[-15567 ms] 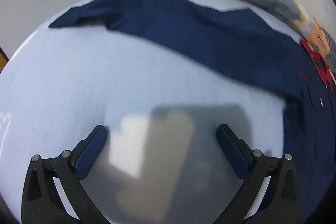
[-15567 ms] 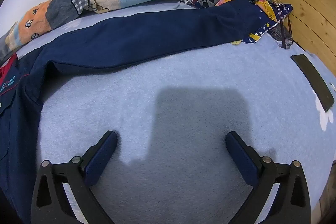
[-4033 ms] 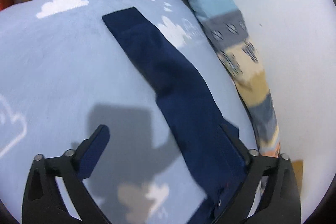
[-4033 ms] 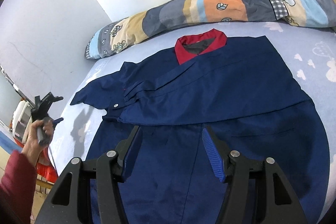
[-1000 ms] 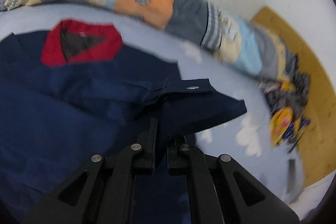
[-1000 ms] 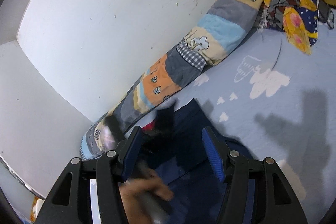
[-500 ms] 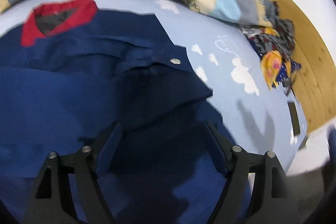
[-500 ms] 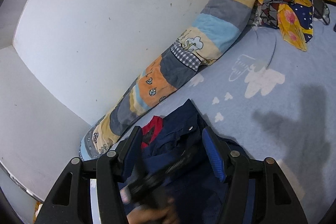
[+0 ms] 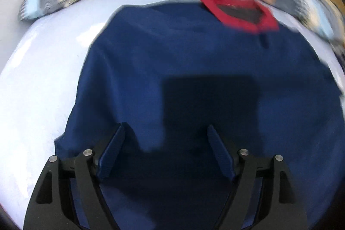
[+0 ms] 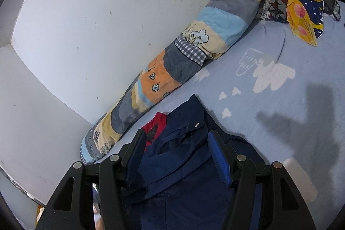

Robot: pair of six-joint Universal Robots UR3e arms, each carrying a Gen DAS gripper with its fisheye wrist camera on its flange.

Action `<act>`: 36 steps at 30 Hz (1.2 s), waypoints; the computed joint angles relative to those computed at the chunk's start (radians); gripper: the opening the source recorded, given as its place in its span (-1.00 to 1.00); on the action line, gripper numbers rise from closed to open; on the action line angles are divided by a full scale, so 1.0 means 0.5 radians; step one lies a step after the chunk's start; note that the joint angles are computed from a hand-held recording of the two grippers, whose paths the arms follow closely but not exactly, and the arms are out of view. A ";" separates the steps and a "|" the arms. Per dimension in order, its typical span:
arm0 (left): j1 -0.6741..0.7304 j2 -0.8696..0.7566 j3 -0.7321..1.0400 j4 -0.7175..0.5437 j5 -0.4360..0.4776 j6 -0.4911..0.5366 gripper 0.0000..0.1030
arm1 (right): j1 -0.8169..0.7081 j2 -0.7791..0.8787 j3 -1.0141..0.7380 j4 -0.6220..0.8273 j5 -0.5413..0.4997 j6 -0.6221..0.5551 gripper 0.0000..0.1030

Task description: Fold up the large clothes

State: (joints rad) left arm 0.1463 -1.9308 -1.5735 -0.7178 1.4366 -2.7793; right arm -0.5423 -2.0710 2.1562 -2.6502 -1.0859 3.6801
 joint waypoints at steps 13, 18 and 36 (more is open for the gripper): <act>0.011 0.059 0.137 -0.366 0.051 -0.024 0.63 | 0.244 0.220 -0.091 -0.094 -0.198 0.046 0.21; 0.116 0.353 -0.135 -0.454 -0.045 0.085 0.63 | 0.329 0.353 -0.155 -0.027 -0.228 0.074 0.21; 2.022 2.475 -0.540 -2.369 -1.192 1.791 0.63 | 0.883 -0.031 0.000 0.515 -0.411 -0.420 0.21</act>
State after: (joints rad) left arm 1.1572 -0.6933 -1.8436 -1.9023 0.8406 -1.8840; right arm -0.1008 -2.0863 2.1563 -2.3929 -1.2915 3.4701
